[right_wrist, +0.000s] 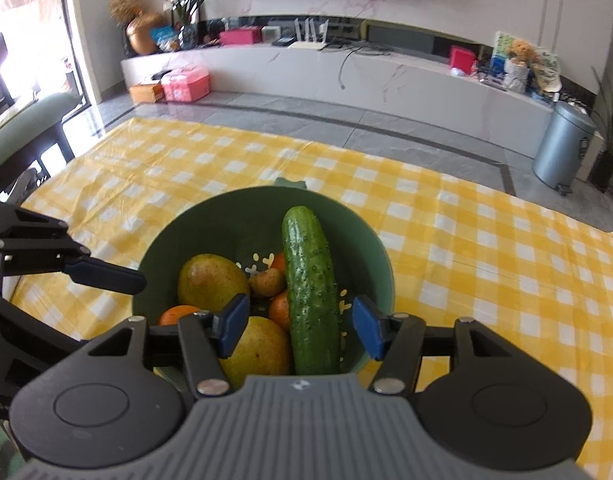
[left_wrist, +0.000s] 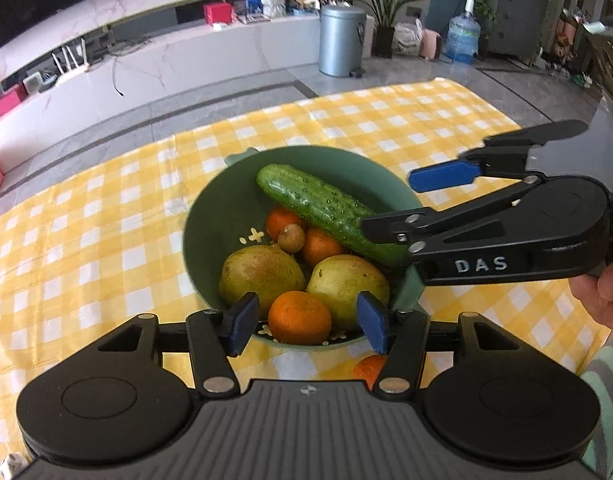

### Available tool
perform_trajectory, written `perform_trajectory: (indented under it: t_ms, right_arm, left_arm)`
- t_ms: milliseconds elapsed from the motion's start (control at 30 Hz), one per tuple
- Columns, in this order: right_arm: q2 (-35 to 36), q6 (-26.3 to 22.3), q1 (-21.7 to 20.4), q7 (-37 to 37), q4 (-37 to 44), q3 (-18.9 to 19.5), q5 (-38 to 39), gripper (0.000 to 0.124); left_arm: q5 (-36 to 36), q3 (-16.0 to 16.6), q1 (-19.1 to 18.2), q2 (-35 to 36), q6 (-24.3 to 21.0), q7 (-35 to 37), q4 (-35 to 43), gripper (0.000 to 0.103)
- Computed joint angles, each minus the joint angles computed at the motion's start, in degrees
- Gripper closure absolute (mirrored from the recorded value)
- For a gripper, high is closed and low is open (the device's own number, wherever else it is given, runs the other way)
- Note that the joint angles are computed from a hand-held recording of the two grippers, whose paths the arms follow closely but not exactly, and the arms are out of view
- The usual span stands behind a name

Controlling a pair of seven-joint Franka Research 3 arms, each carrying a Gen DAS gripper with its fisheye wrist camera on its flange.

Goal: Organize fruits
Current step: 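Lower and open the left tool into the bowl while the right tool releases the cucumber, then withdraw both tools from the bowl toward the last orange and red tomato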

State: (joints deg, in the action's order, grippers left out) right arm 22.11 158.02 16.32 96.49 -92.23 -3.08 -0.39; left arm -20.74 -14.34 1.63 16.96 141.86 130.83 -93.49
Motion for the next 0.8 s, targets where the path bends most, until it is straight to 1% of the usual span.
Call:
perform_trajectory:
  t_ms: [67,267,467,567,733,800]
  right_arm:
    - [-1.69,1.45,1.62,3.19,-2.35,-1.76,-2.24,0.068]
    - [-7.57,6.66,5.45,15.22,-10.95,-5.60,-12.16,0.068]
    - [-13.11,9.08,7.91,32.65,-18.98,-7.71,-26.15,0.068]
    - [-15.67,9.24,8.02,40.48,-22.47,-7.42,-32.74,0.068]
    - [-18.56,9.04,6.30,49.68,-27.05,-4.87,-39.71,0.069]
    - [-19.51,8.09,5.47,53.18,-28.38,-3.67,-42.97,0.069]
  left_arm:
    - [-0.82,-0.02,0.22,-1.79,1.87,0.03,-2.30,0.037]
    - [-5.22,0.31,0.48,-6.35,4.50,2.30,-7.54,0.037]
    - [-9.14,1.84,-0.90,-10.78,6.64,3.98,-13.02,0.037]
    - [-10.35,2.72,-1.82,-12.46,7.11,4.21,-15.50,0.037]
    - [-12.74,4.04,-3.23,-14.84,6.87,5.46,-19.29,0.037]
    - [-13.38,4.53,-3.74,-15.53,6.77,5.58,-20.42,0.037]
